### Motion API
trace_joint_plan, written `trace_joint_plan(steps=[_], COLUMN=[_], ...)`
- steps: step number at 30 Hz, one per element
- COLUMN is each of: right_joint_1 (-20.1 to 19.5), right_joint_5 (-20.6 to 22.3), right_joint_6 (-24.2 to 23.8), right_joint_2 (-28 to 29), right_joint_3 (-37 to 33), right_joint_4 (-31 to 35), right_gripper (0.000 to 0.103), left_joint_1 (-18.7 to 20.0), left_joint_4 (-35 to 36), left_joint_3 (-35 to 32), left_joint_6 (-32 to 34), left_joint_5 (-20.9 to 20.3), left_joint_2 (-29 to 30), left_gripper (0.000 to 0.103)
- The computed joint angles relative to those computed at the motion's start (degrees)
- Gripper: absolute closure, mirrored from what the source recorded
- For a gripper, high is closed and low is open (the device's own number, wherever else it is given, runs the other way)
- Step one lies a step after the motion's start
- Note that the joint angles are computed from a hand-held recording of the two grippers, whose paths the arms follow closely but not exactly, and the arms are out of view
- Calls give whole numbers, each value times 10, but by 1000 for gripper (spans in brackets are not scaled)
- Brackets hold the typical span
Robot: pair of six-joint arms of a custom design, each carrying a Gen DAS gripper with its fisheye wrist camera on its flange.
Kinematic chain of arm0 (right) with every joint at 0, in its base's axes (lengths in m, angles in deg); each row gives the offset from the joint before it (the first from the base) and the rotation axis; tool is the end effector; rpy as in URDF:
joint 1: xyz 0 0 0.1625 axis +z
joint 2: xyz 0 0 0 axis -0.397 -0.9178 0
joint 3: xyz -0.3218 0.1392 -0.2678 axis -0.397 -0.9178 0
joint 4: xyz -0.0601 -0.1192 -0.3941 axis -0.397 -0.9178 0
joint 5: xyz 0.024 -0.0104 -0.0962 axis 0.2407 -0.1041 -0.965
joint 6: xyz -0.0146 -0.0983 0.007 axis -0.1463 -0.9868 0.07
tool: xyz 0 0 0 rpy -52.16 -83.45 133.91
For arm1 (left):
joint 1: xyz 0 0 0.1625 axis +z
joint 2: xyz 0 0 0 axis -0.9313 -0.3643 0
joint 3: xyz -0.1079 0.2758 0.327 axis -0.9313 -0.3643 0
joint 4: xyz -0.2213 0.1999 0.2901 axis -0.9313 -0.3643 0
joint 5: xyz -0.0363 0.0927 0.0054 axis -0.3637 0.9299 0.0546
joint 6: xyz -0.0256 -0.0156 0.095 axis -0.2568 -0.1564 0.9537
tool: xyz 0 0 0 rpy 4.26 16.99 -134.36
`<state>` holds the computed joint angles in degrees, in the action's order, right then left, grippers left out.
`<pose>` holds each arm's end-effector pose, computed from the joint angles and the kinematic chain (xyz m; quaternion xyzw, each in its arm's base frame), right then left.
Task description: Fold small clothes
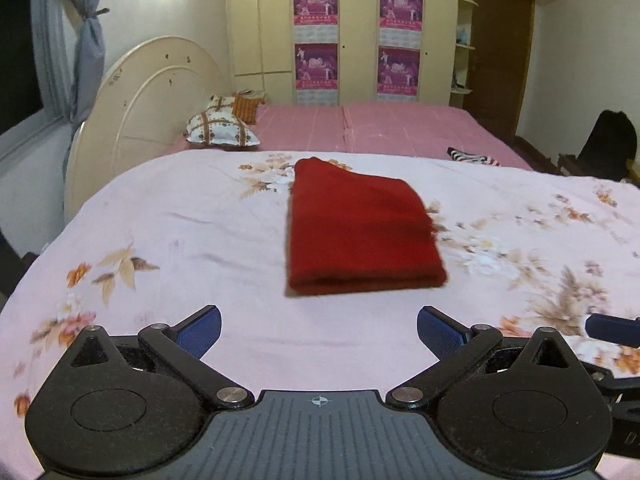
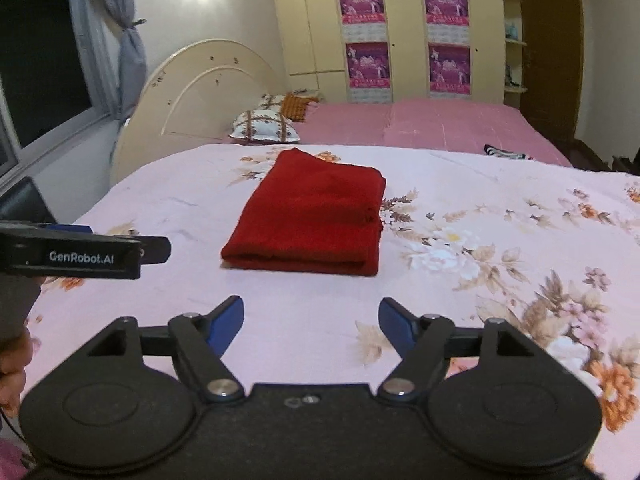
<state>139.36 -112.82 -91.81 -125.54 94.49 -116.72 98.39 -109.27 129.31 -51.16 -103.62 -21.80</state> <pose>0.2178 -0.2837 0.2797 0.1685 -0.8721 0.3791 0.2594 -0.2852 -0.4151 0.1919 0.2281 0.8387 -0.3672 0.3312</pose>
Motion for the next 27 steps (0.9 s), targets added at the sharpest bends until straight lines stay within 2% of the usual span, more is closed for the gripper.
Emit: trace_joint_plan(steps=[3,6,9,13,20,27], right_joint_1=[35,70,100,129,178,187], right_joint_5=[-27,-54,-81,-113,-176,-177], right_joint_6=[4,8,40,44,45,45], right_joint_2=[-38,-72,-102,-111,-99,-105], right_joint_3=[18,33,38,41,43,48], right_joint_4=[14,-1,9,-9,-35,-29], right_gripper=[27,25,24,24,24,23], left_joint_1=[-45,-90,-129,-167,-211,-226], left_joint_4=[78,160,239,325,415,459], left_joint_3=[20,34,38,38,37,35], left_joint_6=[-87,-170,-246,-322,-415,-462], left_joint_5=[1,9,13,16,4,-5], left_joint_2=[-32,-61,-85,-105,-136,-149], left_gripper=[0,0,0,0,0,0])
